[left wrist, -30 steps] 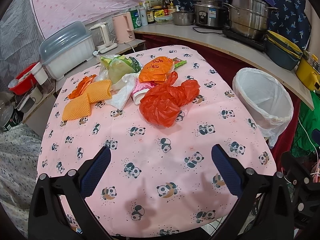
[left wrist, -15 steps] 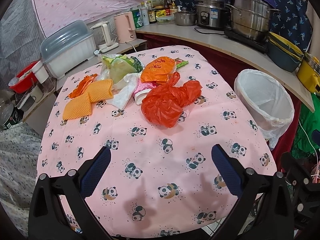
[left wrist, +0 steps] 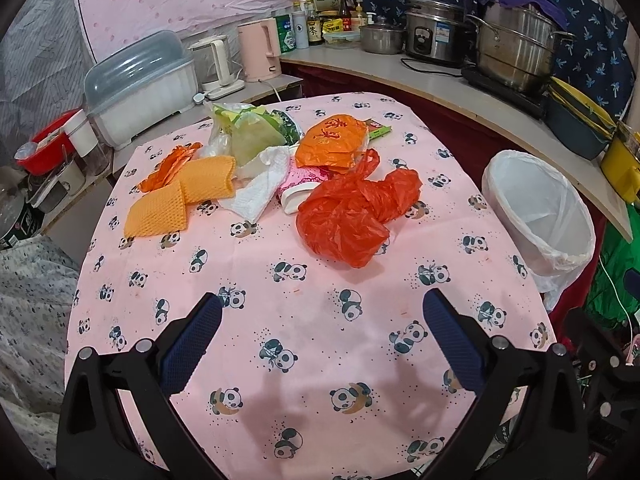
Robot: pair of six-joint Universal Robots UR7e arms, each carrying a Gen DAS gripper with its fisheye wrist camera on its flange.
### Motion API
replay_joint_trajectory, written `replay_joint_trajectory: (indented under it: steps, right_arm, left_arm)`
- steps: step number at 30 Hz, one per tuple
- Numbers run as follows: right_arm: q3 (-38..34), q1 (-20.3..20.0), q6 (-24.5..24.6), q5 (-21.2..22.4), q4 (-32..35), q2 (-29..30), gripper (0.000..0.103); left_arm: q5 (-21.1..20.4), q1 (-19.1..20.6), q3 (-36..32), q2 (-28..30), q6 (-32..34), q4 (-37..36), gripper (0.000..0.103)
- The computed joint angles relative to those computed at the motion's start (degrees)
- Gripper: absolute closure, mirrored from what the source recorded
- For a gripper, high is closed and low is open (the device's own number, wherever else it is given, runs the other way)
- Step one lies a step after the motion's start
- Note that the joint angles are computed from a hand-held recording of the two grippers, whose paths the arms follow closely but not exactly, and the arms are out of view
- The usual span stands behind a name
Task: Collect trash
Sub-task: 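Grasp the red plastic bag with the right tool while the left tool grasps an orange mesh sleeve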
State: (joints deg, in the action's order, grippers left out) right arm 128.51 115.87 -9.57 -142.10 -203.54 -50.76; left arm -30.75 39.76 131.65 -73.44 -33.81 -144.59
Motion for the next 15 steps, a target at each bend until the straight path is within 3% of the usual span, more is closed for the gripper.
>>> replay_joint_trajectory:
  steps: [10, 15]
  right_arm:
    - [-6.59, -0.75, 0.19, 0.84, 2.07, 4.73, 0.007]
    - [-11.11, -0.89, 1.03, 2.39, 3.94, 8.26, 0.007]
  left_arm:
    - [-2.02, 5.62, -2.06, 0.45, 7.74, -7.72, 0.007]
    - [-1.27, 9.03, -3.94, 0.27, 10.01, -7.99, 0.007]
